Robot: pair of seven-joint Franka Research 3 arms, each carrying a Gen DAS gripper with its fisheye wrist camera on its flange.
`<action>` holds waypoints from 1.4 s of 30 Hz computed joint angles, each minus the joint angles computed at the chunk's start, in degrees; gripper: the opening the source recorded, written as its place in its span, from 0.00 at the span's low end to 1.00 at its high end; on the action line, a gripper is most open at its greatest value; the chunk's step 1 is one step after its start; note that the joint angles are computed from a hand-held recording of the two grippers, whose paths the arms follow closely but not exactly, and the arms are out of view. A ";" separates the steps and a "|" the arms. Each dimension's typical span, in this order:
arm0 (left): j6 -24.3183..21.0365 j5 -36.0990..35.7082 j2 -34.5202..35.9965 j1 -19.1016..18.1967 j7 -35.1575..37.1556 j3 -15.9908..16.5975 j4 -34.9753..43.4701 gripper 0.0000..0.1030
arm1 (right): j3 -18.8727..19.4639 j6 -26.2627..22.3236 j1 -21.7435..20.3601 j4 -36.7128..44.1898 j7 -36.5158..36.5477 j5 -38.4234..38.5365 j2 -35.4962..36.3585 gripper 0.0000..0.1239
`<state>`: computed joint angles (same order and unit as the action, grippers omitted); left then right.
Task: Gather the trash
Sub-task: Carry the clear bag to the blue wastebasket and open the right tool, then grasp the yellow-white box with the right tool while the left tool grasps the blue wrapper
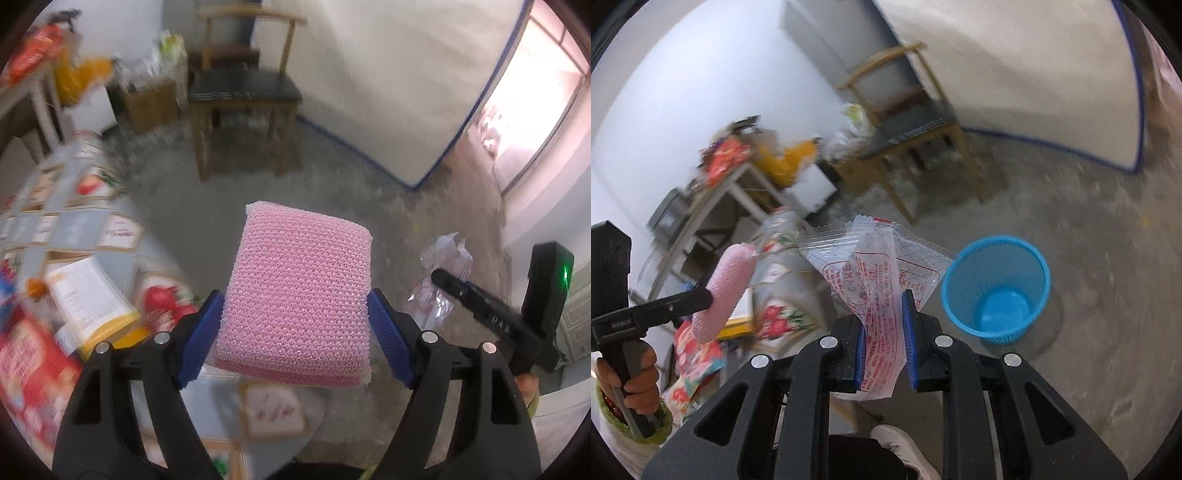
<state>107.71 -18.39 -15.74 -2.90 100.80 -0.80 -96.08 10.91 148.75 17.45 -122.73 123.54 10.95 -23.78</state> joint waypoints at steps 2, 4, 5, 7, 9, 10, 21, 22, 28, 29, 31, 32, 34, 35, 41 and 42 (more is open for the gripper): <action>-2.62 1.46 7.42 -0.65 -2.32 -1.87 5.84 0.73 | -1.12 0.04 -0.31 -0.67 0.09 1.10 1.82 0.14; -5.45 2.89 14.12 -0.81 -4.63 -3.74 11.67 0.73 | -2.83 0.37 -0.36 -0.58 -0.65 3.12 4.92 0.14; -6.44 4.05 17.23 -0.89 -6.06 -4.76 14.17 0.73 | -3.41 0.33 -0.39 -0.24 -1.00 3.90 6.22 0.14; -8.67 5.95 24.36 -1.16 -9.35 -6.51 20.19 0.73 | -4.61 0.96 -0.71 0.55 -1.79 5.46 9.83 0.14; -9.73 8.05 29.95 -1.48 -12.12 -7.76 24.96 0.73 | -5.36 0.71 -1.46 2.03 -1.82 5.68 13.59 0.14; -9.71 8.92 31.47 -1.71 -13.03 -8.37 26.14 0.73 | -5.81 0.81 -1.78 2.37 -2.07 5.86 14.74 0.14; -3.53 12.11 39.18 -2.54 -22.63 -10.68 29.48 0.85 | -8.43 0.73 -3.14 7.87 3.98 0.84 27.72 0.34; -3.19 11.11 38.74 -1.97 -22.42 -10.95 28.70 0.85 | -8.38 1.97 -3.10 6.57 3.91 1.35 27.12 0.35; -0.44 11.19 34.68 -1.38 -19.27 -11.07 23.83 0.85 | -8.09 4.02 -3.02 3.28 1.75 0.69 24.91 0.39; -0.22 11.08 34.17 -1.35 -19.19 -11.01 23.32 0.85 | -8.07 3.82 -3.07 3.04 1.61 0.94 24.52 0.39; 0.06 10.45 32.71 -1.11 -18.65 -10.98 21.96 0.85 | -8.01 3.91 -3.16 1.96 2.84 -0.18 23.17 0.39; 0.36 9.84 31.74 -0.89 -18.26 -10.98 21.11 0.85 | -7.91 4.05 -3.21 1.45 3.08 -0.44 22.45 0.39; 2.01 8.62 29.07 -0.51 -17.35 -10.86 18.45 0.85 | -7.62 4.00 -3.29 0.69 3.40 -1.35 20.98 0.40; 3.50 7.38 27.20 -0.16 -16.37 -10.80 16.50 0.85 | -7.40 4.09 -3.30 0.08 3.41 -1.86 20.00 0.43; 7.62 2.98 15.34 0.14 -9.24 -8.92 6.02 0.85 | -5.78 3.18 -3.35 -2.21 2.41 -4.74 14.06 0.54; 7.74 2.13 13.79 -0.01 -8.07 -8.34 4.94 0.85 | -5.62 2.82 -3.25 -2.26 1.70 -4.50 13.31 0.55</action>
